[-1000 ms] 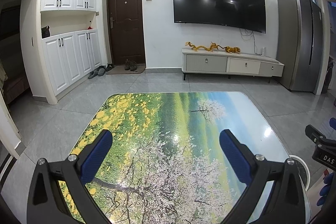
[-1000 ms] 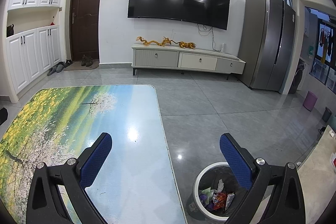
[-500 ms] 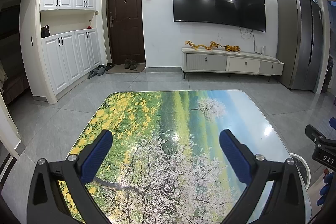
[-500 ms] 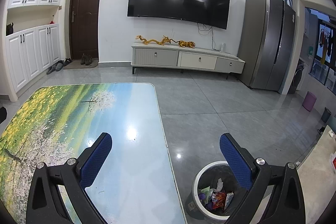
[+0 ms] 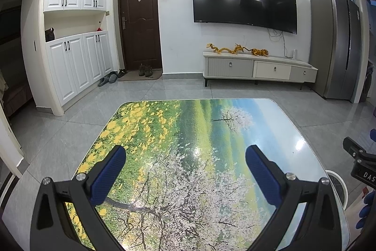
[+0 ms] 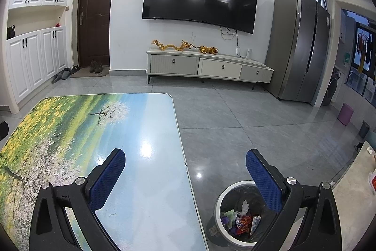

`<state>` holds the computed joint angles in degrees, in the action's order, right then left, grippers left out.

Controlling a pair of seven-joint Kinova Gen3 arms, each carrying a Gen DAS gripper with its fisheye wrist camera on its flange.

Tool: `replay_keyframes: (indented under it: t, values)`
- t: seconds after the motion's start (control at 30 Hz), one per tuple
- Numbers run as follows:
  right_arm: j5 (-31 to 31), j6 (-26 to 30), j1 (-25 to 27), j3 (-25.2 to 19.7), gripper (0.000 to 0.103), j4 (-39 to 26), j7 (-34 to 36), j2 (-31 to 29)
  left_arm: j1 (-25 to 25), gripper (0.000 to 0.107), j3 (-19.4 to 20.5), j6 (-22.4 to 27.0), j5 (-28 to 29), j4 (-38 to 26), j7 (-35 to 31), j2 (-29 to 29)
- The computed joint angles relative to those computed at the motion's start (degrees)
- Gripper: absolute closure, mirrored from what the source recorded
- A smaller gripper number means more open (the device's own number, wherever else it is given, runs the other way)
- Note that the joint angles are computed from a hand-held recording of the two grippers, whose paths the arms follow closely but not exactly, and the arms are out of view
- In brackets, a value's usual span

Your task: Collect trash

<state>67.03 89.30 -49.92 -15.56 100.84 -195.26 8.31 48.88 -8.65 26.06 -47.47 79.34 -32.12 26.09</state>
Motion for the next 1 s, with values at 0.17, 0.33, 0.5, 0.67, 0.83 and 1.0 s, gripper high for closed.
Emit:
replay_keyframes:
  t: [0.17, 0.33, 0.5, 0.67, 0.83, 1.0]
  values:
    - [-0.02, -0.13, 0.12, -0.03, 0.000, 0.02, 0.11, -0.11, -1.00, 0.005, 0.75, 0.21, 1.13, -0.44, -1.21, 0.23]
    - [-0.12, -0.25, 0.17, -0.04, 0.000, -0.08, 0.24, -0.12, -1.27, 0.005, 0.86, 0.60, 2.05, -0.98, -2.20, 0.57]
    - [-0.17, -0.34, 0.15, 0.01, 0.000, -0.16, 0.22, -0.04, -1.68, 0.005, 1.19, 1.25, 3.25, -1.50, -3.33, 0.82]
    - [-0.18, -0.38, 0.17, 0.00, 0.000, -0.09, 0.26, -0.11, -2.00, 0.005, 1.57, 1.89, 4.27, -1.99, -4.43, 0.99]
    - [-0.28, -0.45, 0.01, 0.04, 0.000, -0.14, -0.02, 0.26, -2.45, 0.005, 1.96, 2.39, 5.38, -2.64, -5.76, 1.27]
    - [-0.33, -0.39, -0.09, 0.11, 0.000, -0.15, 0.00, 0.27, -2.48, 0.005, 1.77, 2.43, 5.94, -2.93, -6.31, 1.53]
